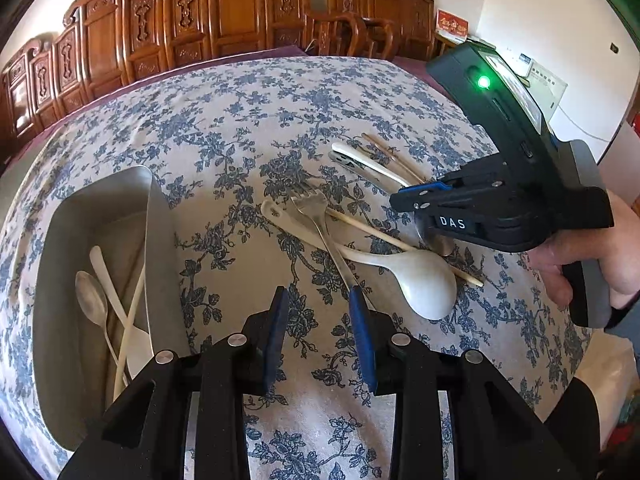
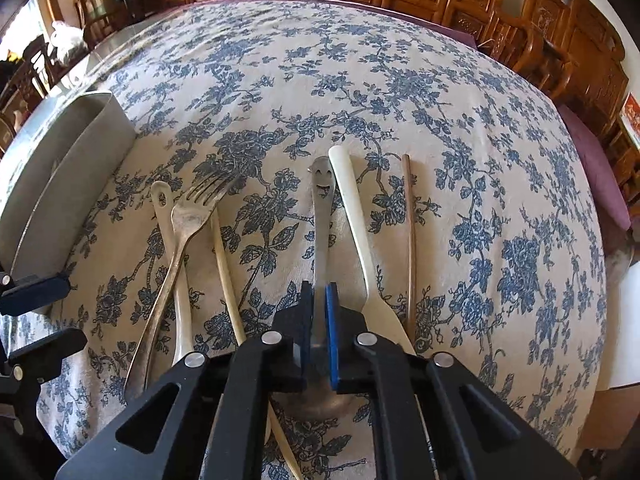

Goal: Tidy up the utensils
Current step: 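Grasp the metal smiley-face spoon by its handle with the right gripper, then grasp a metal fork by its handle with the left gripper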

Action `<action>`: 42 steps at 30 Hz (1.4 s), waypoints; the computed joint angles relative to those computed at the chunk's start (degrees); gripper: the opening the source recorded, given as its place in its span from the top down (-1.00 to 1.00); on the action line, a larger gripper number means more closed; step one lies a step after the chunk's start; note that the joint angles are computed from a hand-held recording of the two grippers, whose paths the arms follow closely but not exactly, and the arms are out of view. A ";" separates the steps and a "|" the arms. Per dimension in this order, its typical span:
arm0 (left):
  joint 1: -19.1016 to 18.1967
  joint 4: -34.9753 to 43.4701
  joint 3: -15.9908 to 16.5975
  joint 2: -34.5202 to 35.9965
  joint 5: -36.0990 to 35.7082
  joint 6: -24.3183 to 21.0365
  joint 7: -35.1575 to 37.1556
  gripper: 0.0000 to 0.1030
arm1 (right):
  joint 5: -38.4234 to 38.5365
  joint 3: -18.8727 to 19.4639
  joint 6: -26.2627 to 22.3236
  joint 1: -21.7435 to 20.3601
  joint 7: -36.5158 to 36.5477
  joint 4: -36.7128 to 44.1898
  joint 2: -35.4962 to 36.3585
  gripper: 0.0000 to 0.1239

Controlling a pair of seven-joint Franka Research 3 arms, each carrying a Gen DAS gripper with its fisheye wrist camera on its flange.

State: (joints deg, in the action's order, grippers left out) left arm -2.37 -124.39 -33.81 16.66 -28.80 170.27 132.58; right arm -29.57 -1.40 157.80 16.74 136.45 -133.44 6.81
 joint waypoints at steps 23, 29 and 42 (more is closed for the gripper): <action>-9.82 8.91 8.90 6.51 18.91 -5.91 -18.56 0.43 | -8.44 9.11 12.46 -11.02 10.61 -16.76 -15.72 0.88; -13.59 10.44 13.61 7.38 29.37 -7.17 -27.22 0.39 | -8.72 12.57 14.81 -14.84 11.38 -18.78 -17.19 0.88; -13.70 12.10 12.97 8.42 31.96 -9.70 -29.84 0.39 | -4.90 17.42 15.64 -18.85 9.20 -21.26 -20.01 0.88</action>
State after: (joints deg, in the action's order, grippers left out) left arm -16.08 -112.29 -20.84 25.08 3.16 160.58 102.74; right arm -34.47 16.02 173.45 -2.11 145.66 -154.70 -13.19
